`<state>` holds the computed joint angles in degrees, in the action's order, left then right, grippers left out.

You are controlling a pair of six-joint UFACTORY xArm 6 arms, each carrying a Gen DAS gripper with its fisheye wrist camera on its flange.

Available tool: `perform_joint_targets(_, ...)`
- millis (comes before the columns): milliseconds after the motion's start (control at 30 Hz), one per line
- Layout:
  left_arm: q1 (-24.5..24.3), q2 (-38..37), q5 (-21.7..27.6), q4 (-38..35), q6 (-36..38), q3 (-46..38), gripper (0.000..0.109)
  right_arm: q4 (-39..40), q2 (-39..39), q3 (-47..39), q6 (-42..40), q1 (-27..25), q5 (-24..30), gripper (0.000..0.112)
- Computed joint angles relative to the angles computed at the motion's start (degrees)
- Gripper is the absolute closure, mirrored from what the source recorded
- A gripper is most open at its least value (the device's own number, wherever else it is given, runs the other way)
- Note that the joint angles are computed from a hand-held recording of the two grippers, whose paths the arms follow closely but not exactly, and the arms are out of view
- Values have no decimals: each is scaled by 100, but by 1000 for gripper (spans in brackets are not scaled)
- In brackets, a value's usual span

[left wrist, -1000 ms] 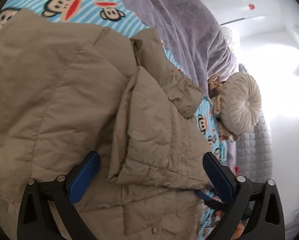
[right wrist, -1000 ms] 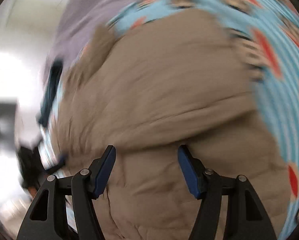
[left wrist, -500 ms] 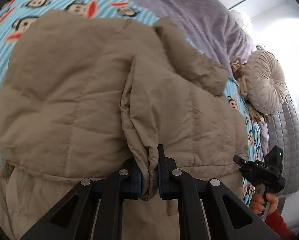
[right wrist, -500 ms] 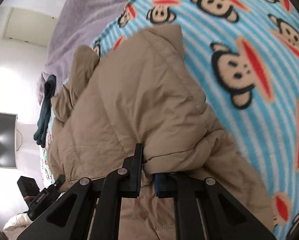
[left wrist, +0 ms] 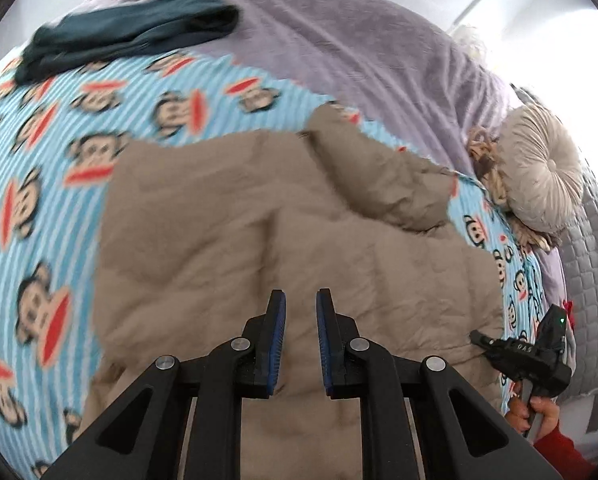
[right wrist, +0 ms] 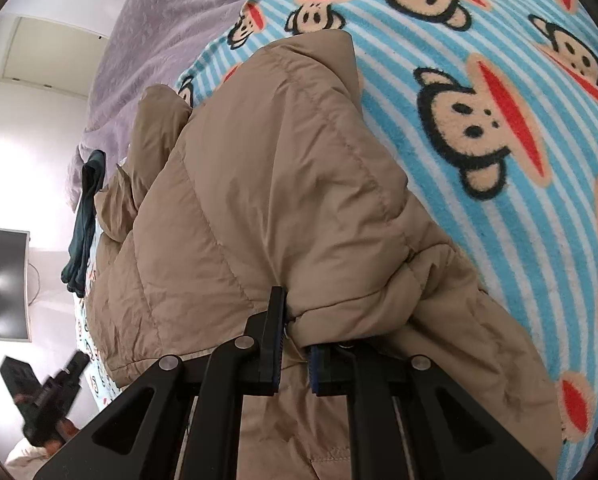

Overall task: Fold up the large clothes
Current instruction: 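Grasp the jacket hem with both tools, fold it up toward the collar, release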

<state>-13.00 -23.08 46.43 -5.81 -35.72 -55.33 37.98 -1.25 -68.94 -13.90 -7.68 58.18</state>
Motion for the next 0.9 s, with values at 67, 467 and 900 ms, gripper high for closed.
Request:
perform_joint_targets(67,-122,565,72,346,-120,-431,91,-87,-21,-3,41,35,-24,101)
perform_joint_targets(467,-166,1500,135,1077,-396,-721,91,241,-299,-692,-1239,-432,495,53)
perform_joint_targets(900,-252,1653,69,1139,-481,-781,91,-175,2356,-3027,360,-247,676,97)
